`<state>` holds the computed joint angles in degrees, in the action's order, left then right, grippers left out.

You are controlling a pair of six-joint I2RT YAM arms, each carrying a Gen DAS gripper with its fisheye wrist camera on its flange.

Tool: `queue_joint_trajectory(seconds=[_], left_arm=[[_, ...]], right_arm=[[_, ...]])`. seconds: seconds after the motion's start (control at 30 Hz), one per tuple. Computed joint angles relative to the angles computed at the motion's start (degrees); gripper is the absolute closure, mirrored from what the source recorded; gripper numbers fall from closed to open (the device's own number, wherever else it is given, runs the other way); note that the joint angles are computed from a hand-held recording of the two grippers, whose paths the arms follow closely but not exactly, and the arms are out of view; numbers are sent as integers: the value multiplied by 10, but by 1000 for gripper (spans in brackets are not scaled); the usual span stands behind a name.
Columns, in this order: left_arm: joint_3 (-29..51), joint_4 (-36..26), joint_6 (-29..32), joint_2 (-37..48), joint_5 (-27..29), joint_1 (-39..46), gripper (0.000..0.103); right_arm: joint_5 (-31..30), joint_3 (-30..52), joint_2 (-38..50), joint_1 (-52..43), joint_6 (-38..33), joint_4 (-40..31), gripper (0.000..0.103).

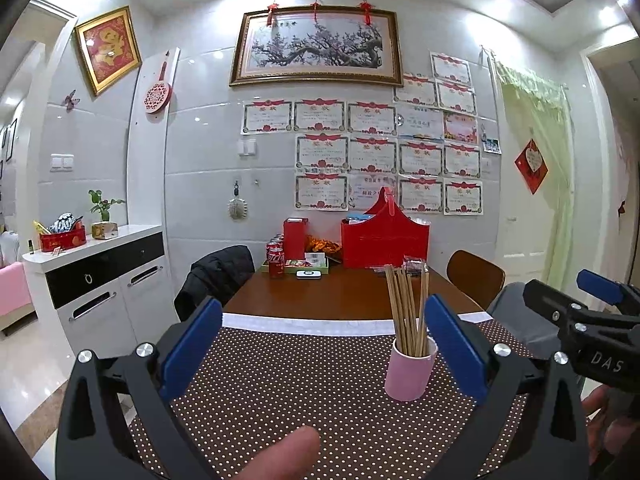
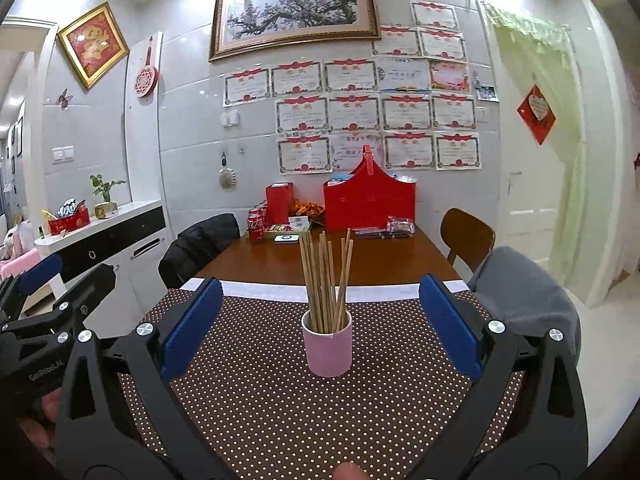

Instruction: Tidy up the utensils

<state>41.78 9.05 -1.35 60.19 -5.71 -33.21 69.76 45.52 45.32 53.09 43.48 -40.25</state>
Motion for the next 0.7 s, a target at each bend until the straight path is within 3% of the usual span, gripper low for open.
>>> queue_joint_trajectory(seconds=[0.33,0.7], left_arm=[[-6,-11,6,-8,-11,-17,3],[-5,-8,5,-1,-15,-28,3]], right_arm=[[38,20,21,39,99,-92,6],[56,35,29,52,157,-154,6]])
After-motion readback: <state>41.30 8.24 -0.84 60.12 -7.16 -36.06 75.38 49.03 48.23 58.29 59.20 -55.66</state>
